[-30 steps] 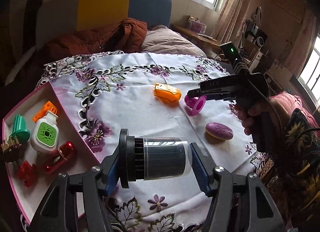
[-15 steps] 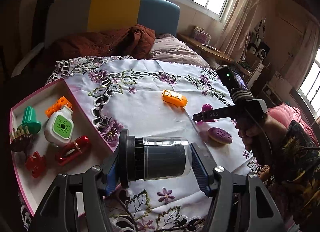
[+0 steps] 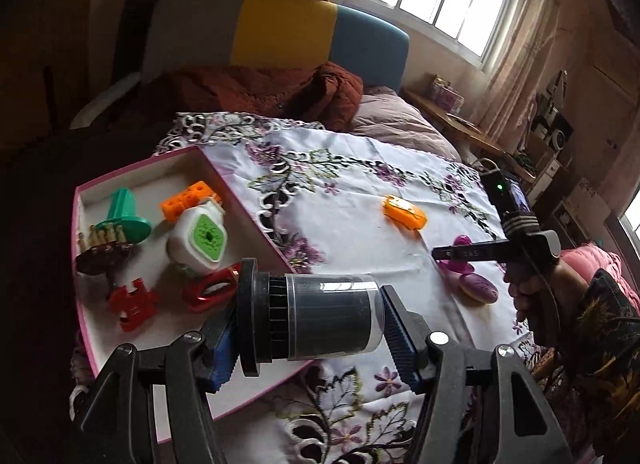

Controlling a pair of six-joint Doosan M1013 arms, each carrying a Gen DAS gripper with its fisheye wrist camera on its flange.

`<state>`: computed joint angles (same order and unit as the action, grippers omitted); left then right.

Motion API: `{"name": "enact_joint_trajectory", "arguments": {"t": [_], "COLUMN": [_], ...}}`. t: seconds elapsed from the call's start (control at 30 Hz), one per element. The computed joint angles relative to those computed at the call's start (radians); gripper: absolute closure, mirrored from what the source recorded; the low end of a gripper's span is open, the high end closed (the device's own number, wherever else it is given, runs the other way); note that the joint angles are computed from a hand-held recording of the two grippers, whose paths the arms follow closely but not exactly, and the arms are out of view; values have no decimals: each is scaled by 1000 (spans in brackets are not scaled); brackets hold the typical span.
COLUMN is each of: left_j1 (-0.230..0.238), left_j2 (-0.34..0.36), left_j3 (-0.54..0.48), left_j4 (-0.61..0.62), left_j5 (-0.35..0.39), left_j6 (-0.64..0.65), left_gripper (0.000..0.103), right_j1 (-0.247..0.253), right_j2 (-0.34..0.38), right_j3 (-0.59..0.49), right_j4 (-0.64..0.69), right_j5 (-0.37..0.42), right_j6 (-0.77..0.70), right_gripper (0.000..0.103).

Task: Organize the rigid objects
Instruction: 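Grasp and lift the pink suction cup with the right gripper while the left gripper lifts the black cup, then carry the black cup into the tray and open the left gripper while the right gripper holds the suction cup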

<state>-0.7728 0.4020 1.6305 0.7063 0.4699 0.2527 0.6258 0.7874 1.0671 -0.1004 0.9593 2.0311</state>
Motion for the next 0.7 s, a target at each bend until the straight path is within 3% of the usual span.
{"name": "enact_joint_trajectory", "arguments": {"t": [0.7], "left_j1": [3], "left_j2": [-17], "left_j3": [23], "left_j4": [48], "left_j5": [54], "left_j6": [-91], "left_gripper": [39], "right_j1": [26], "right_j2": [11], "right_j3": [-11], "right_j4": [-98], "right_j5": [4], "right_j6": [-18], "right_gripper": [71]}}
